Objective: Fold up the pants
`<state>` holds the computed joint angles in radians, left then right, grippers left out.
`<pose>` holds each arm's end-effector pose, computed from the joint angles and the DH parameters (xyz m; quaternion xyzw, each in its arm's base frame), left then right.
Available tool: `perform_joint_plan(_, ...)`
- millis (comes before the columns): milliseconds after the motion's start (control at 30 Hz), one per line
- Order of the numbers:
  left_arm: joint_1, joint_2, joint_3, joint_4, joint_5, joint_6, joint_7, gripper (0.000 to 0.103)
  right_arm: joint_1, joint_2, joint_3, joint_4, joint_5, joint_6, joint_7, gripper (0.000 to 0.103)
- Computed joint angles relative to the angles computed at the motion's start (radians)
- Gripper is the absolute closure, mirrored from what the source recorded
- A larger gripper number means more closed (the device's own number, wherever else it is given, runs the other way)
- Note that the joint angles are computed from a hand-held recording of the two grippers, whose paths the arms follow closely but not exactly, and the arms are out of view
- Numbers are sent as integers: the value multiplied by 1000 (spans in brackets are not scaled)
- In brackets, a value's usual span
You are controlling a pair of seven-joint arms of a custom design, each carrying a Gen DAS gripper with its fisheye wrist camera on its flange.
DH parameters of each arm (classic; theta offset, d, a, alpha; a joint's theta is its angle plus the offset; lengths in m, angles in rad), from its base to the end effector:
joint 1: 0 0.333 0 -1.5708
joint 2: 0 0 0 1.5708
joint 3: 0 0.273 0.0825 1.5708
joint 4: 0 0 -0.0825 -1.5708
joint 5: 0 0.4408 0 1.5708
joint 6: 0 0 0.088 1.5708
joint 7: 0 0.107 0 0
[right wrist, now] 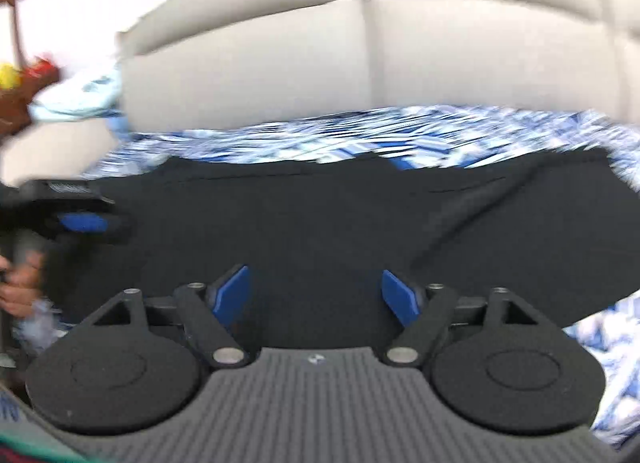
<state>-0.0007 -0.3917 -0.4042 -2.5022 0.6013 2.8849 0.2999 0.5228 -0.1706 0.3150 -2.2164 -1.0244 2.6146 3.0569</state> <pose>0.4739 -0.2370 0.4163 -0.7363 0.5401 -0.3380 0.2279 0.3804 0.4548 0.4295 -0.6763 0.5894 -0.2650 0.3535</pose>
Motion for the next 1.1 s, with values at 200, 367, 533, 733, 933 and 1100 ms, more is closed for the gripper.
perform_joint_plan(200, 10, 181, 2, 175, 126, 1, 10, 93, 16, 83, 2, 74, -140, -85, 53, 24)
perform_joint_plan(367, -57, 210, 66, 210, 126, -32, 40, 85, 34, 192, -59, 192, -214, -125, 131, 26)
perform_joint_plan(533, -88, 72, 94, 84, 122, -61, 82, 82, 62, 240, -116, 230, -146, -208, 61, 35)
perform_joint_plan(733, -99, -129, 54, -72, 25, -75, 134, 69, 33, 129, -127, 110, -192, -98, 166, 35)
perform_joint_plan(933, -28, -156, -104, -51, 70, 13, 128, 62, 1, 136, -102, 126, -161, 62, 77, 36)
perform_joint_plan(1100, -98, -56, -96, 9, 35, -33, 222, 68, 21, 175, -97, 162, -34, 103, -106, 52)
